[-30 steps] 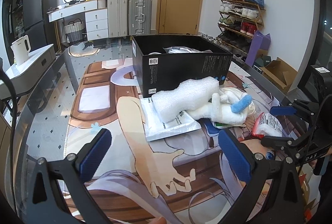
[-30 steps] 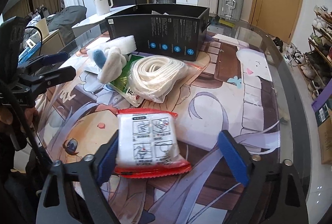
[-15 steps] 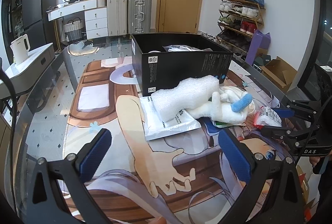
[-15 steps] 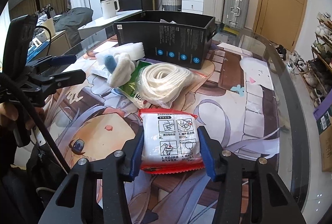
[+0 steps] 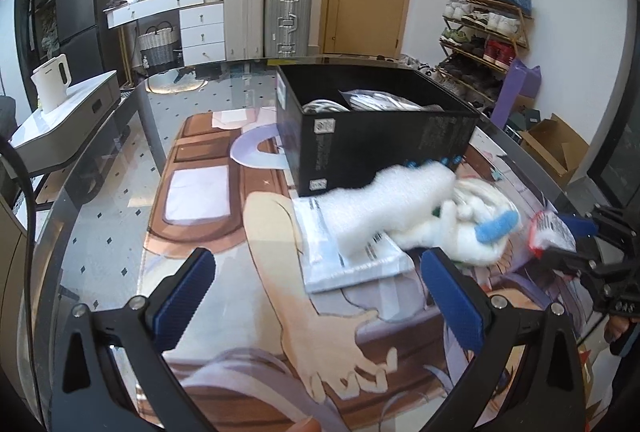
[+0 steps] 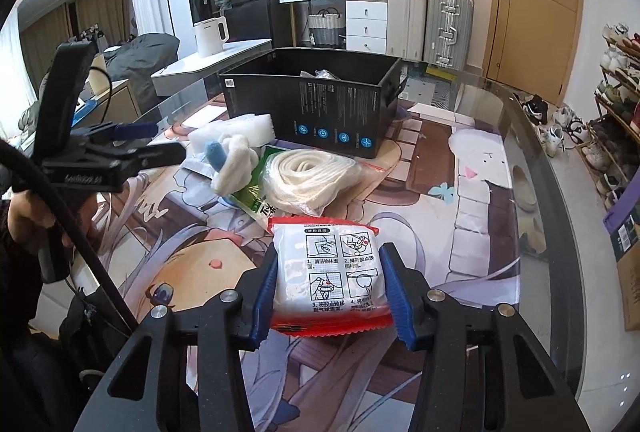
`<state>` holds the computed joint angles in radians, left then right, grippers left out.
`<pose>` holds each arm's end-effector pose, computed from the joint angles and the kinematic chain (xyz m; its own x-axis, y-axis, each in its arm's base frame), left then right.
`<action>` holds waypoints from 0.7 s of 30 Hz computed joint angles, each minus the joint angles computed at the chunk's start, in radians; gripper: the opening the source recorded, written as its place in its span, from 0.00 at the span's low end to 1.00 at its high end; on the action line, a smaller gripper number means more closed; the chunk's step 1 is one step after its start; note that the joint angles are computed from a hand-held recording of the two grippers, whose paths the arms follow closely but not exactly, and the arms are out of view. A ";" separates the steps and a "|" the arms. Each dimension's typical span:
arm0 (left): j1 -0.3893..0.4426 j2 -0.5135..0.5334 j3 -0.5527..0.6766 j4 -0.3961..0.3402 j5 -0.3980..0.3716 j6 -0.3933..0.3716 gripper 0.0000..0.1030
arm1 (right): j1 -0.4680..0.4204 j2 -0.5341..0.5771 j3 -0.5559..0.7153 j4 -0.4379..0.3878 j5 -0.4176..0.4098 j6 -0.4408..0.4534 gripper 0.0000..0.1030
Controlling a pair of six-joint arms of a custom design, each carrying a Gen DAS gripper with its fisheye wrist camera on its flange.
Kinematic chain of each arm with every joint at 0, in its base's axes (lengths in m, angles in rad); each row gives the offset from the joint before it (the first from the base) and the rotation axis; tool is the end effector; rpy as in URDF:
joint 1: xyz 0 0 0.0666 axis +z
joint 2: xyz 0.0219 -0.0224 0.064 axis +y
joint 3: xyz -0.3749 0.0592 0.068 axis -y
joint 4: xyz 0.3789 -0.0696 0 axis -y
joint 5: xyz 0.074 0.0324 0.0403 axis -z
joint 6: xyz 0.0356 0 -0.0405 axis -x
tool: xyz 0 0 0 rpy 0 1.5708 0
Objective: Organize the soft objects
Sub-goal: 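Close the left tool on the white foam piece while the right tool holds the packet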
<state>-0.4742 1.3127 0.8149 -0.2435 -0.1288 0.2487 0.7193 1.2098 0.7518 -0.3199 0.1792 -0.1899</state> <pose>0.3625 -0.1814 0.2556 -0.6730 0.0710 -0.7362 0.2094 0.9730 -0.0975 0.2831 0.2390 0.2612 -0.6228 -0.2985 -0.7232 -0.4432 0.8963 0.0116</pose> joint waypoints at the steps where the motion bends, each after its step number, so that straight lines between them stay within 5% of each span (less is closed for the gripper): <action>1: 0.005 0.005 0.006 -0.001 0.002 0.000 1.00 | 0.002 -0.004 -0.001 -0.003 0.001 0.002 0.48; 21: 0.050 0.102 0.105 -0.058 0.145 -0.029 1.00 | -0.004 -0.006 0.017 -0.019 0.043 0.016 0.48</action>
